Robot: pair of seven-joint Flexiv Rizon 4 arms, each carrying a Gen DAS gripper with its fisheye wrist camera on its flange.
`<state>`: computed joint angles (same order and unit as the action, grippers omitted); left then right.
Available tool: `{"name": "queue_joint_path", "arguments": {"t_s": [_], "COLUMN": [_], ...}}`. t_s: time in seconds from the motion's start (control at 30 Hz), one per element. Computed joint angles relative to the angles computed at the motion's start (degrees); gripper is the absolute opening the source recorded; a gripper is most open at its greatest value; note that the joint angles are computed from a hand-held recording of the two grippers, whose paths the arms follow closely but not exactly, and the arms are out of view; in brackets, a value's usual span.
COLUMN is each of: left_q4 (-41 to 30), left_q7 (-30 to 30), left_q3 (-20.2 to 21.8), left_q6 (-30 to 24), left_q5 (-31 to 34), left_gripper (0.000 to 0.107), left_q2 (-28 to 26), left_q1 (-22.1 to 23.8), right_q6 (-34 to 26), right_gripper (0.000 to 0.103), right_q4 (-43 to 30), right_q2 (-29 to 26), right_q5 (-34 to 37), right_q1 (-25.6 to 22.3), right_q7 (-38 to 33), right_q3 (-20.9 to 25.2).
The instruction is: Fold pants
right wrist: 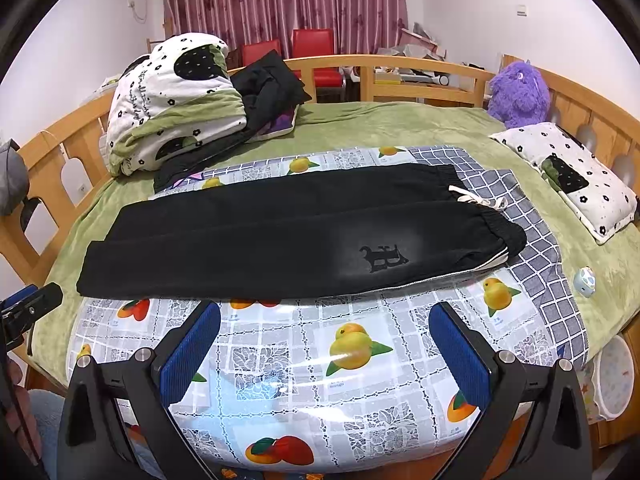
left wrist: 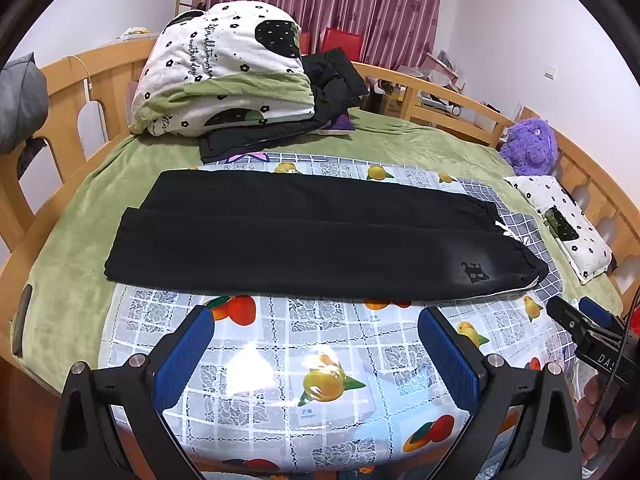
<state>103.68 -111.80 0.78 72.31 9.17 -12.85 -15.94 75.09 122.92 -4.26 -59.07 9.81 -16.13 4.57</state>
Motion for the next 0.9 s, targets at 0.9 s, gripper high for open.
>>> {"name": "queue_joint_path", "arguments": {"t_s": [0.9], "left_q4": [-1.3], "left_q7": [-2.3], "left_q3": [0.9], "left_q6": [-1.6], "left_q5": [3.0], "left_gripper": [0.103], "left_q2": [-0.3], "left_q1": [-1.2], "right_q6": [-0.6], "right_gripper": [0.102], "right_q4": [0.1], "right_q2": [-0.3], "right_q5": [-0.1], "right_q1": [0.3], "right_q7": [-0.1], "right_q3": [0.1]}}
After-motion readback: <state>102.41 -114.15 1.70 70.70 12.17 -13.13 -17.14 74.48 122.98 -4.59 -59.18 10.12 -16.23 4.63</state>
